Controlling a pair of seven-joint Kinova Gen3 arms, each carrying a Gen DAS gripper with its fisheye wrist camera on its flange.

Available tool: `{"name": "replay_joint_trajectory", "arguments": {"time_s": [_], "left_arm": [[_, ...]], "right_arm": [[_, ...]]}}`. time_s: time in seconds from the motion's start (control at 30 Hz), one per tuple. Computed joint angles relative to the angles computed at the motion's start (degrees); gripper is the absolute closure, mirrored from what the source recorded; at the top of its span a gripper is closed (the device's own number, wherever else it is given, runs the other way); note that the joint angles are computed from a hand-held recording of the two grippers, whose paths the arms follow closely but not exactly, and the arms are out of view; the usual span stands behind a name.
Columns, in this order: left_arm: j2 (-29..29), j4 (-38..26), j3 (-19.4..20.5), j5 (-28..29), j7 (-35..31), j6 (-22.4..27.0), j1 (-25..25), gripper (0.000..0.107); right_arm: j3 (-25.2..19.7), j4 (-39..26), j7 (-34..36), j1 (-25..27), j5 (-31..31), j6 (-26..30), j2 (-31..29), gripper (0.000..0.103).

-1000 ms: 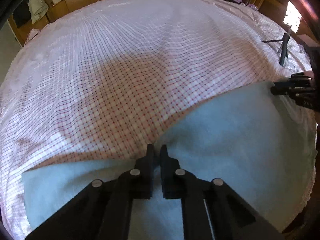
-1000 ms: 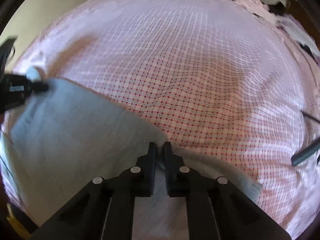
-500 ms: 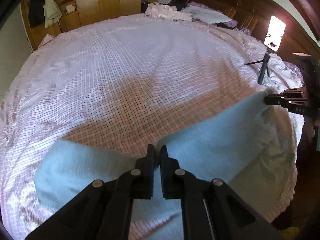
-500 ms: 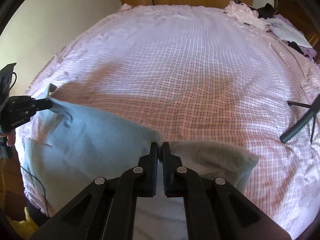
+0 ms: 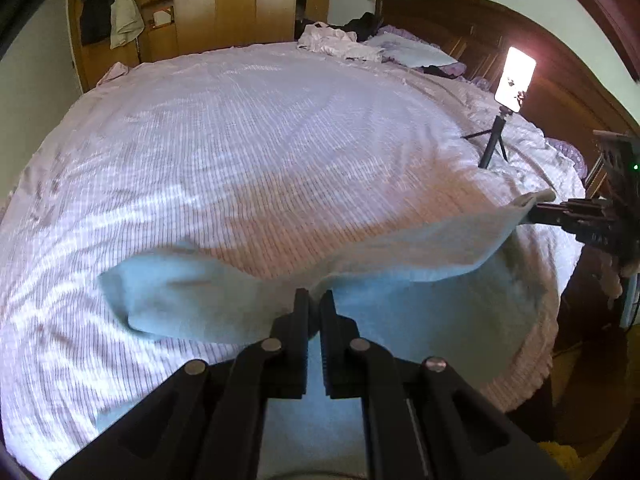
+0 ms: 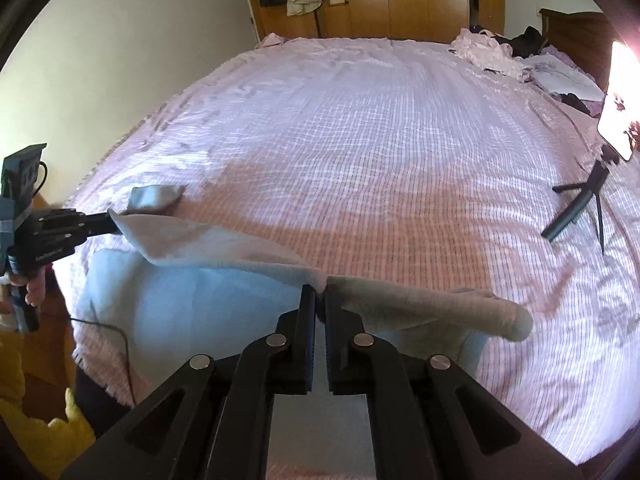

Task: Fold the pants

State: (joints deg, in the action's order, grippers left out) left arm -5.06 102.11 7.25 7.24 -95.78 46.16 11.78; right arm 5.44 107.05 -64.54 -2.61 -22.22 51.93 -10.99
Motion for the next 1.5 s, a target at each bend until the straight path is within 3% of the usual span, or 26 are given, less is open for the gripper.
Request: {"name": "replay_joint_trajectory", "arguments": {"time_s": [0.13, 0.4, 0.73, 0.93, 1.23, 1.4, 1.5], "left_arm": [[-4.48, 4.69, 1.00, -1.26, 2.50, -0.16, 0.65, 0.103], [-10.15, 13.58, 1.22, 1.44, 5.06, -1.66, 1.71, 0.103], [-8.69, 20.35, -0.72, 5.92, 5.52, -4.60, 1.99, 0.102], [-7.98, 21.76, 0.15, 5.26, 6.69, -4.65, 1.72, 0.101], [-14.93, 21.52, 0.47, 2.34, 11.38, -0.24, -0.08, 0.093], [-22.08, 20.74, -2.94, 2.02, 13.00, 4.23, -2.60, 0.089], [-25.91, 19.30, -5.03, 0.98, 13.43, 7.73, -4.83, 0.089]], "right_arm": [[-0.12, 3.91, -0.92, -0.27, 0.38, 0.46, -4.10, 0.103], [0.50, 11.60, -3.02, -1.42, 0.93, 0.13, -7.67, 0.103], [0.41, 20.16, -4.67, -2.20, 0.57, -5.58, -6.68, 0.103], [-1.25, 21.74, -6.86, -2.45, 2.21, -8.24, -5.05, 0.103], [-3.49, 21.49, -11.55, -2.65, 5.34, -7.62, -5.33, 0.095], [-4.64, 21.44, -13.86, -3.87, 6.88, -6.76, -8.06, 0.082], [-4.92, 21.05, -14.19, -5.37, 7.04, -5.80, -10.04, 0.080]]}}
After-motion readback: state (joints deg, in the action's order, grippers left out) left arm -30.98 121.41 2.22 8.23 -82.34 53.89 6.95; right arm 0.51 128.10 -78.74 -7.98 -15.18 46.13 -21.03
